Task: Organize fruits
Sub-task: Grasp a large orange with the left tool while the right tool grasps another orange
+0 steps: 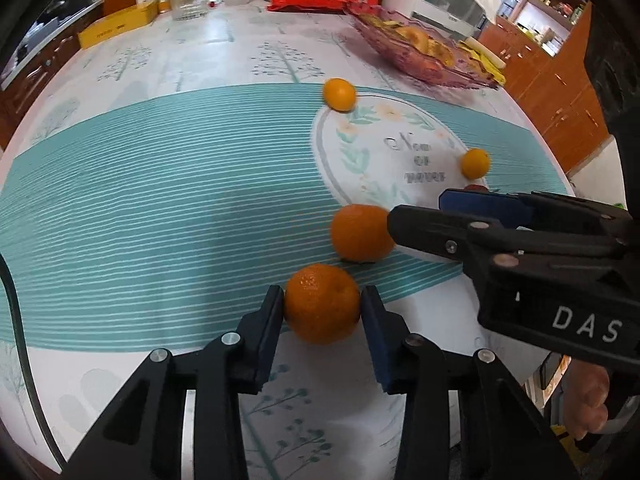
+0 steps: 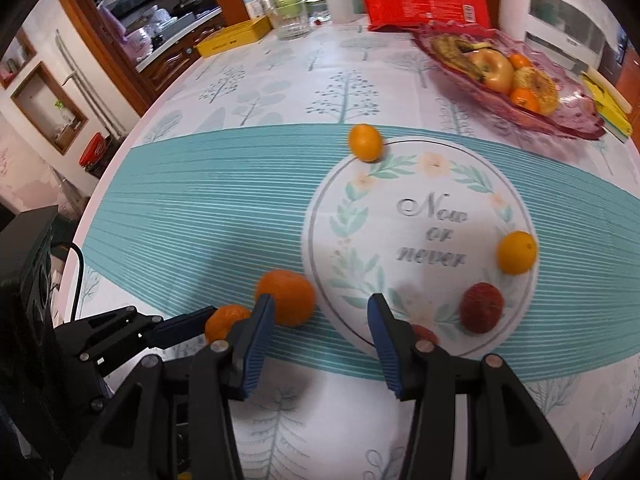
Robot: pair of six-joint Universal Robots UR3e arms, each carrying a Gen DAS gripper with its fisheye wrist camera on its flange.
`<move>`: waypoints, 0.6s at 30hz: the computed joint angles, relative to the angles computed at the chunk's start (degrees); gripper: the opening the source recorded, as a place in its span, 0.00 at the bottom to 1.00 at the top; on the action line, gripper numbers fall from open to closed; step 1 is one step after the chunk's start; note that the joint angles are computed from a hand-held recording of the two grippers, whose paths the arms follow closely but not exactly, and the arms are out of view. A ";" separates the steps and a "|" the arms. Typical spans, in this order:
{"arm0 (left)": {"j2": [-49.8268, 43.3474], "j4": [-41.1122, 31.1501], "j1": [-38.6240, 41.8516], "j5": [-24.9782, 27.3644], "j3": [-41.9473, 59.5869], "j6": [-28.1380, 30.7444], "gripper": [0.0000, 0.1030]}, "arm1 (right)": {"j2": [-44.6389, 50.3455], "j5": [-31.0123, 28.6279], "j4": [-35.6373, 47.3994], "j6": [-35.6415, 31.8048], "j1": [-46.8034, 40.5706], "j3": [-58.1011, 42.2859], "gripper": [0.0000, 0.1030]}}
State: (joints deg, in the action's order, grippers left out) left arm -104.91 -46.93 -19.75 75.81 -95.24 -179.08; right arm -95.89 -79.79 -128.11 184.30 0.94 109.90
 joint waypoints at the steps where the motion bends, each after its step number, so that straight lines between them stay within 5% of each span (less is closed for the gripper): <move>1: 0.72 0.08 0.74 -0.10 -0.84 -0.03 0.37 | 0.82 0.06 -0.24 0.04 0.53 -0.50 0.47; 18: 3.88 3.16 6.49 0.92 -6.10 0.03 0.37 | 10.72 1.41 -1.08 0.78 3.71 -5.79 0.39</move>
